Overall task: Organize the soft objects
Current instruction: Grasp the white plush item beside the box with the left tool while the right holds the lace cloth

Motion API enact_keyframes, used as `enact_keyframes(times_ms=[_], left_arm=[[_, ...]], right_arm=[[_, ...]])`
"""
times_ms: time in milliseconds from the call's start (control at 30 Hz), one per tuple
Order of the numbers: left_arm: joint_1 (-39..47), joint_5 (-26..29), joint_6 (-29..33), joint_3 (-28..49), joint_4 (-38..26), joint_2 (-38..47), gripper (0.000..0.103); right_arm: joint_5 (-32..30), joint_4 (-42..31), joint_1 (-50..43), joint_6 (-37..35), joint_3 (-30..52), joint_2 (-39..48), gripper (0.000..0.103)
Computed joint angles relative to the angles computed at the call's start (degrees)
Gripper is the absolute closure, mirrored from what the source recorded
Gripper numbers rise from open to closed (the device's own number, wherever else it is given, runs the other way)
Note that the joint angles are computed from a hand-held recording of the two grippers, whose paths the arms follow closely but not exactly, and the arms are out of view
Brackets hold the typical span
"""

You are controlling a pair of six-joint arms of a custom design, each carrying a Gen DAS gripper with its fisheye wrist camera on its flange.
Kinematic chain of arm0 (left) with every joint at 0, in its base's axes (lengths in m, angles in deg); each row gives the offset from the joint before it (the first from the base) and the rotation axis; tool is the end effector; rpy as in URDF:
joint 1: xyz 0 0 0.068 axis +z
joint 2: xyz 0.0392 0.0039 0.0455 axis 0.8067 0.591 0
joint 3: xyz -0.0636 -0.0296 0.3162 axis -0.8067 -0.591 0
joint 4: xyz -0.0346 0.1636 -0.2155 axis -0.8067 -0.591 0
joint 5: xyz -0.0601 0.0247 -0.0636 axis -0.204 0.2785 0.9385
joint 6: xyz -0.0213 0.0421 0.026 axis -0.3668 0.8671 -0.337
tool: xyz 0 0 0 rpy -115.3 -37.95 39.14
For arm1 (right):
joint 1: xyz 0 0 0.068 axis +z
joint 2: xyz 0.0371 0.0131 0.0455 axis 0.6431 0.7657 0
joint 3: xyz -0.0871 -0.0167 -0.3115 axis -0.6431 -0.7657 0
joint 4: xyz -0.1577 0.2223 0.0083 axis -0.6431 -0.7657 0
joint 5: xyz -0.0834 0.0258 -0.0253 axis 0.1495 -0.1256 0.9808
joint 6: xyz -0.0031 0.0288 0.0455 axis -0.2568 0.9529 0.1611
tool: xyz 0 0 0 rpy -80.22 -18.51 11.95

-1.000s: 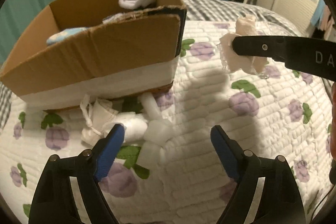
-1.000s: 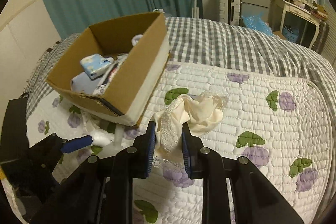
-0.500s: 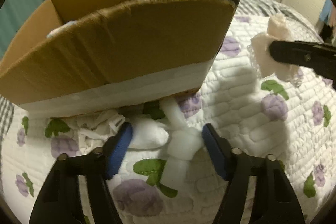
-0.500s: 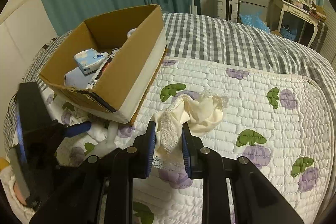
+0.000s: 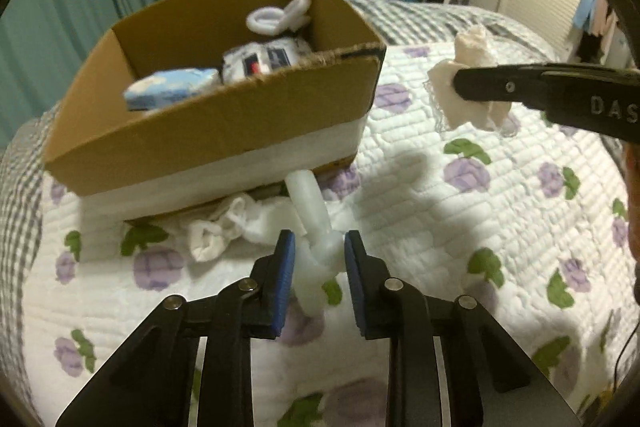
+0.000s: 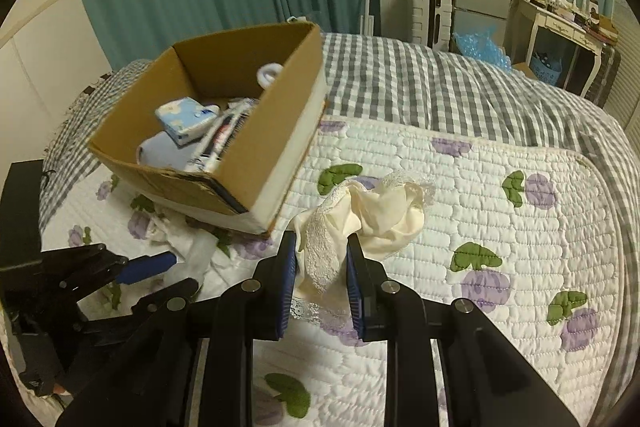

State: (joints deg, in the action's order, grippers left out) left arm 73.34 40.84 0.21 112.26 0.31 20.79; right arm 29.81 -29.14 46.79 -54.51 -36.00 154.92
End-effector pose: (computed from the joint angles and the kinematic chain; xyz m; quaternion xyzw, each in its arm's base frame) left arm 0.3620 0.1108 0.1695 0.3261 0.8954 -0.0818 0.2918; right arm 0.2622 0.0339 0.2758 0.0160 0.9428 0.0863 0.3217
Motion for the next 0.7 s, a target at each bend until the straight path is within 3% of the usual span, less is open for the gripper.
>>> enact_keyframes(times_ms=[67, 167, 433, 500, 700], left_arm=[[1.0, 0.7, 0.6, 0.1, -0.9, -1.4, 0.082], [1.9, 2.9, 0.9, 1.3, -3.9, -3.3, 0.100], [5.0, 7.5, 5.8, 7.1, -14.5, -4.2, 0.098], [5.5, 5.6, 6.1, 4.9, -11.4, -5.1, 0.094], [5.3, 1.8, 6.9, 2.2, -10.0, -3.4, 0.093]], right_arm=[[0.7, -1.0, 1.1, 0.8, 0.5, -1.0, 0.080], [1.5, -2.6, 2.7, 2.1, 1.0, -2.7, 0.080], [5.4, -8.2, 8.3, 6.5, 3.5, -7.2, 0.080], [7.3, -9.6, 10.2, 7.2, 4.3, -7.6, 0.080], [10.7, -10.7, 14.3, 10.0, 4.7, -7.6, 0.080]])
